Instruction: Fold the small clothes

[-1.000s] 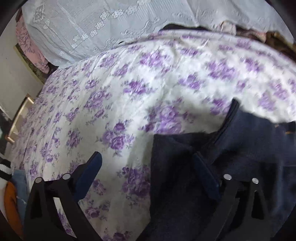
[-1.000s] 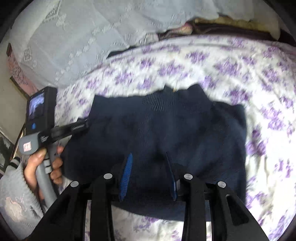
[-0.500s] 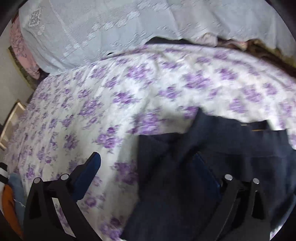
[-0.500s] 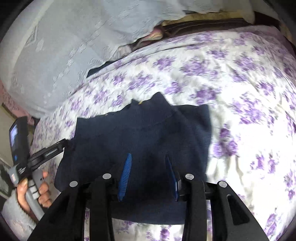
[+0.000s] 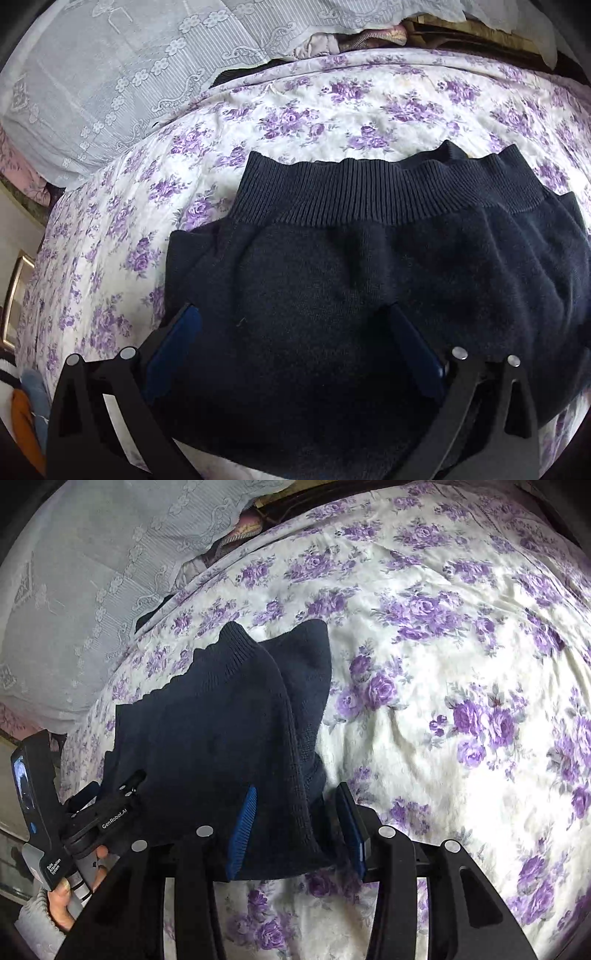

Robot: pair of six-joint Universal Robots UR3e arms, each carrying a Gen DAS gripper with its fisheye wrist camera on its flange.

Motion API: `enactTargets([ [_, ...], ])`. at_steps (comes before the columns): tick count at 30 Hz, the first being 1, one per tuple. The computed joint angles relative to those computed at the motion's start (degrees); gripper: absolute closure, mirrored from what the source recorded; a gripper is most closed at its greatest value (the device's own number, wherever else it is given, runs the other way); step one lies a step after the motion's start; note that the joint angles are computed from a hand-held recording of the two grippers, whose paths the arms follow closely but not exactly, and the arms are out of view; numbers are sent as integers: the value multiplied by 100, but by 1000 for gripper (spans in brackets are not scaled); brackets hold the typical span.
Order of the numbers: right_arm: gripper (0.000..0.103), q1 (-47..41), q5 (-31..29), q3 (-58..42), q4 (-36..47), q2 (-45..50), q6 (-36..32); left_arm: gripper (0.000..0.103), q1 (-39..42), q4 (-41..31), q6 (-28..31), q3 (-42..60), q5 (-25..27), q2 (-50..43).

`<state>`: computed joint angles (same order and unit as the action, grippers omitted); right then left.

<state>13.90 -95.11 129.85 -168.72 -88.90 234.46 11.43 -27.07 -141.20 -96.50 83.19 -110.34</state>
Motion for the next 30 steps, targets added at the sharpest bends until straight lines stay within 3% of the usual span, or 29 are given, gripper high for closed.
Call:
enactTargets([
  [12,57,190,-368,-524,286,-215,-304,4,232,-533,-202,638,51,-98],
  [21,56,135,-138,-881,219,461,-643,4,173,-284,-159,531,275,-299],
  [30,53,-46,4,-417,-157,-42,-572,4,261,-991,-290,854,54,-87],
])
